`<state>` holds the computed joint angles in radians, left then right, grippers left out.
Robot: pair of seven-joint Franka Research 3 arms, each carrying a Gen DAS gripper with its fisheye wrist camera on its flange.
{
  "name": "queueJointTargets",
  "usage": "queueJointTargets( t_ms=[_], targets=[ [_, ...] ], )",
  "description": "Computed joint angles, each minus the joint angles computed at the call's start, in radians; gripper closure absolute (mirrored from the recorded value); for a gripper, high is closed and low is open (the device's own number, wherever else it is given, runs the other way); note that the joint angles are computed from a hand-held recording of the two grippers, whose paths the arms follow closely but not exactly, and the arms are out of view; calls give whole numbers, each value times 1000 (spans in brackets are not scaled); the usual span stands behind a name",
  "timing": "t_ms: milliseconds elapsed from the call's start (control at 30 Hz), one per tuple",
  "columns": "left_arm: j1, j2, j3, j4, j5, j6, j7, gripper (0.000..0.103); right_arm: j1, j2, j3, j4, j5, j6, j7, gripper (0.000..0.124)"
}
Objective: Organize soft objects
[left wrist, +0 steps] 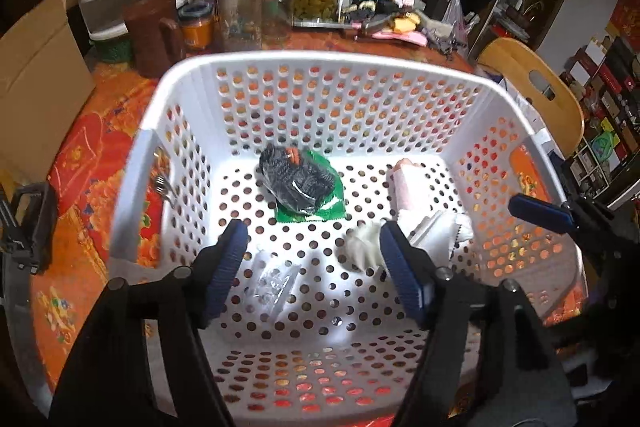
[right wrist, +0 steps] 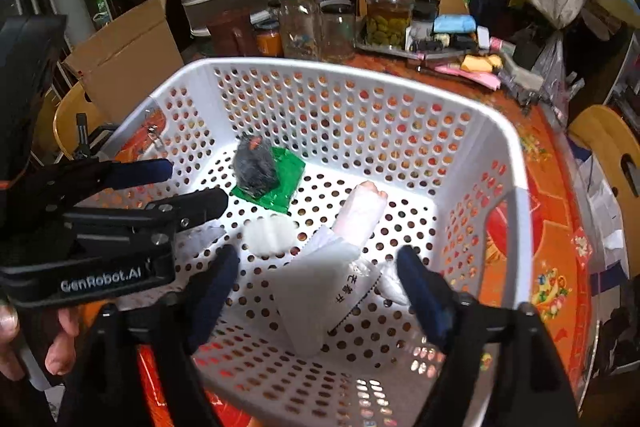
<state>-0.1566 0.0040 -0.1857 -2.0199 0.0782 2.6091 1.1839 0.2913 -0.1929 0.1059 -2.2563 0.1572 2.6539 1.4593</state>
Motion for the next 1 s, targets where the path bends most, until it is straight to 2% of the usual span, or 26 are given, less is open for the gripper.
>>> queueJointTargets(
  t_ms=[367,567,733,833,1000],
  targets=[
    [-24,-174,9,-144,-13,67,31,1,-1,-147,2,-130,41,51,-25,30],
    [-54,-270,11,-234,-18,110,22,0,-7,-232,-1,-200,55,76,-11,29],
    [-62,-388,-4,-336,37,150,-43,0,-26,-321,17,-266,51,87,23,28],
    [-60,-476,-20,-407,81,172,-97,0,-61,-386,53,-312,17,105,71,28],
    [-45,-625,-56,-506,162,161,-191,0,-72,-522,71,-402,-2,115,115,28]
  ],
)
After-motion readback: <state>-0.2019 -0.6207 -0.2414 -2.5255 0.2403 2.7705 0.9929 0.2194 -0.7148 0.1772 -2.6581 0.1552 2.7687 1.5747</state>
